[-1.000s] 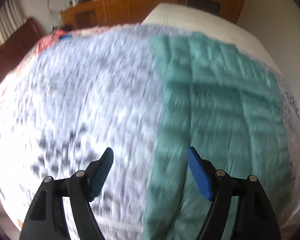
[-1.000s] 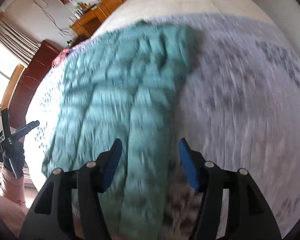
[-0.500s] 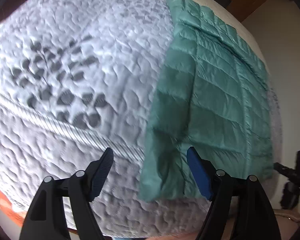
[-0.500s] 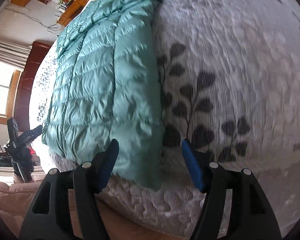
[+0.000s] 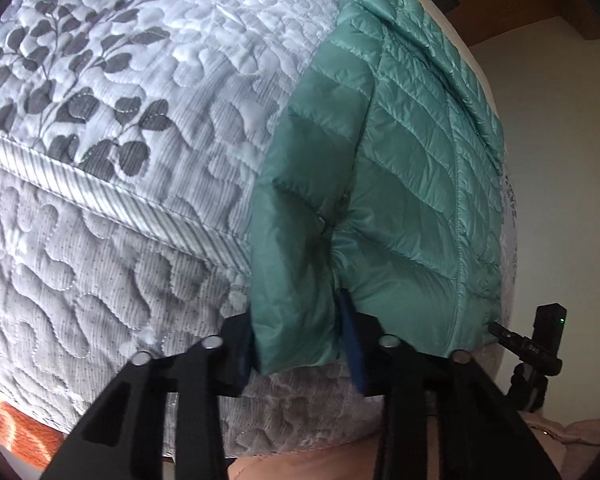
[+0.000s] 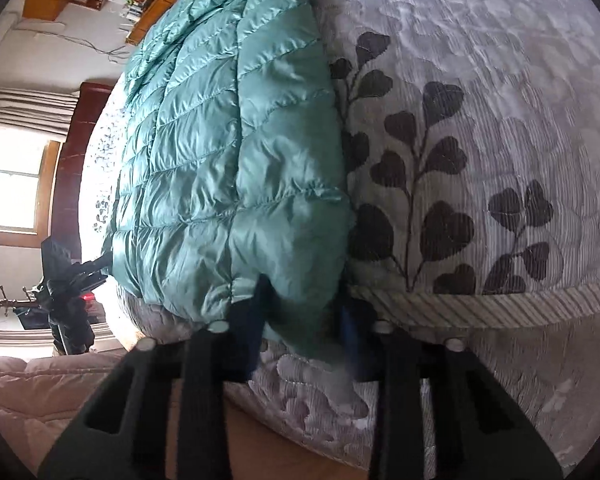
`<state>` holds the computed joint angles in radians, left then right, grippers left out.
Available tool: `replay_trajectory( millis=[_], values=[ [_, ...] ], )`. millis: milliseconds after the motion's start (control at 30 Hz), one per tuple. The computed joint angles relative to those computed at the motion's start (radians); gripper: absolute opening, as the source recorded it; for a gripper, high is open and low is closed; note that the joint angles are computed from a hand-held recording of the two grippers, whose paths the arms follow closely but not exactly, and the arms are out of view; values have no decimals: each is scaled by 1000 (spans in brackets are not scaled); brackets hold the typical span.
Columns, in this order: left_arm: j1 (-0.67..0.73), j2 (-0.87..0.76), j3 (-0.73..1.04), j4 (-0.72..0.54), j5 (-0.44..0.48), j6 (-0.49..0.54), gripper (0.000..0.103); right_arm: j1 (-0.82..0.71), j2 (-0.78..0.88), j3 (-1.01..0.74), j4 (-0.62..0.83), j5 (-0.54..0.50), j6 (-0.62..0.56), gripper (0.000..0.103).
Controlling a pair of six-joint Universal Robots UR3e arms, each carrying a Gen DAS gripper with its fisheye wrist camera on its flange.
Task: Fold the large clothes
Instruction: 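Lift the hem with both grippers and fold it toward the collar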
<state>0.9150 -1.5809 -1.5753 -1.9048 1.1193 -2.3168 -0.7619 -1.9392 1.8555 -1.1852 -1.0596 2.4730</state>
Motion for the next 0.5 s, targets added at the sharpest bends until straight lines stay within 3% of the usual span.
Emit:
replay_trajectory(
  millis=[67,167,300,500],
  values=[
    [1,-6,28,-33,-9,18,23,-15,-3,-17,38,27,-30,12],
    [11,-36,121,-130,-39,62,17,-29,0,-56,77,63,-59,8],
    [15,-74,293,-258,-104,110,15,-60,6,-140,147,122,-110,8],
    [-36,-142,539,-317,-194,107,14,-59,73,-317,175,209,-122,7]
  ],
)
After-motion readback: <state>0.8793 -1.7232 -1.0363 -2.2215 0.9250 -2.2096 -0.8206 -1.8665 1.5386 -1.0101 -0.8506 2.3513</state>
